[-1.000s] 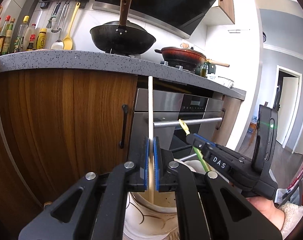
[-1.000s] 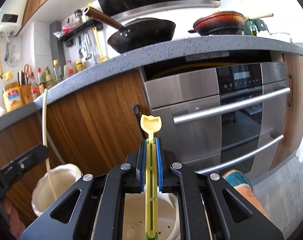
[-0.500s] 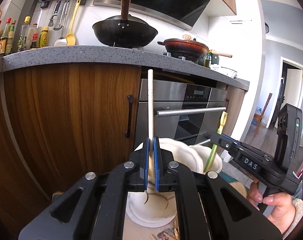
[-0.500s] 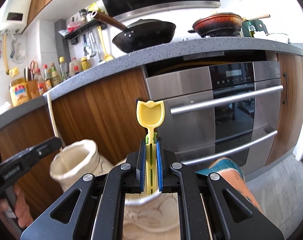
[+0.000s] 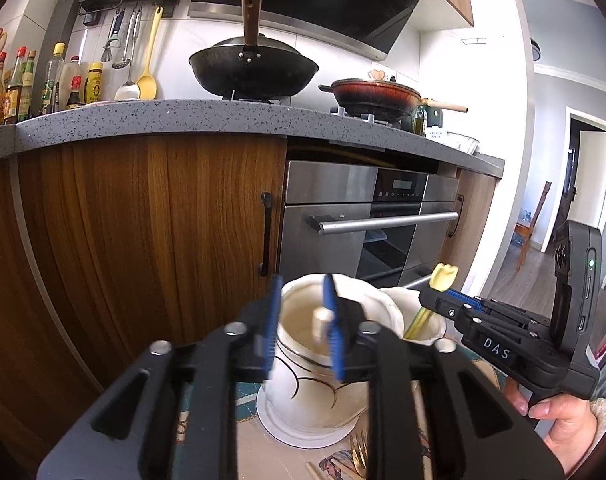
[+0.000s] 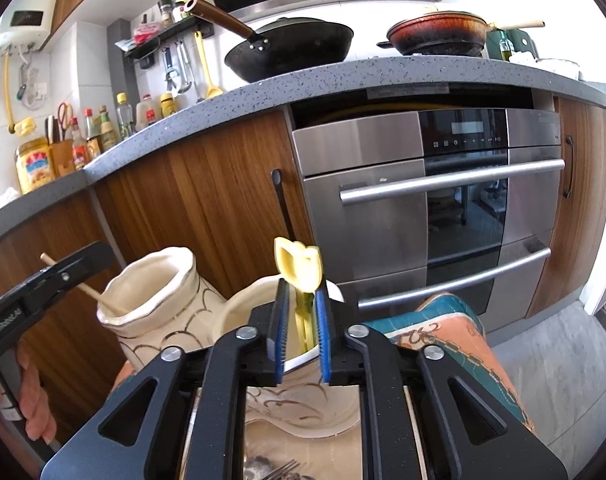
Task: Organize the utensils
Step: 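Drop the chopstick into the larger pot while the right tool drops the yellow stick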
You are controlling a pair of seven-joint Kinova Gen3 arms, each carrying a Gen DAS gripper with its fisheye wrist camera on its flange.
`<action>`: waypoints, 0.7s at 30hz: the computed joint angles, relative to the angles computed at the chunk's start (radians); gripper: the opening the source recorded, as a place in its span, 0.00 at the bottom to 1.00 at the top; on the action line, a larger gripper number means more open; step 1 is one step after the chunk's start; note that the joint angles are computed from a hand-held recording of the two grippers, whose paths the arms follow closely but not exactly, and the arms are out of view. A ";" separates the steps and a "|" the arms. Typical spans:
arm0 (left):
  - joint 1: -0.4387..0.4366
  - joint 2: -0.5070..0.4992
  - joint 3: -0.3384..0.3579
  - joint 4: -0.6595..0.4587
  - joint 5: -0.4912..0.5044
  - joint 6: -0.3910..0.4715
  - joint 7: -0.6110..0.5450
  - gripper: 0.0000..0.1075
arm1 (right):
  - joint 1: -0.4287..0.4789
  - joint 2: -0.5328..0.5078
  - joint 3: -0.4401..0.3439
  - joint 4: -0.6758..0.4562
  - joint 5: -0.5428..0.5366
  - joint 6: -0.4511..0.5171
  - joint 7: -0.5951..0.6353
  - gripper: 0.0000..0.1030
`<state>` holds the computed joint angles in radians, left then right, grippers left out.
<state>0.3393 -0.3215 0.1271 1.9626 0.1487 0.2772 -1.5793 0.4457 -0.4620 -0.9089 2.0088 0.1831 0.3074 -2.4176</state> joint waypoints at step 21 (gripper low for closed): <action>-0.125 -0.180 0.071 0.069 -0.051 0.013 0.132 0.91 | -0.052 -0.228 0.068 0.083 -0.113 -0.008 0.052 0.93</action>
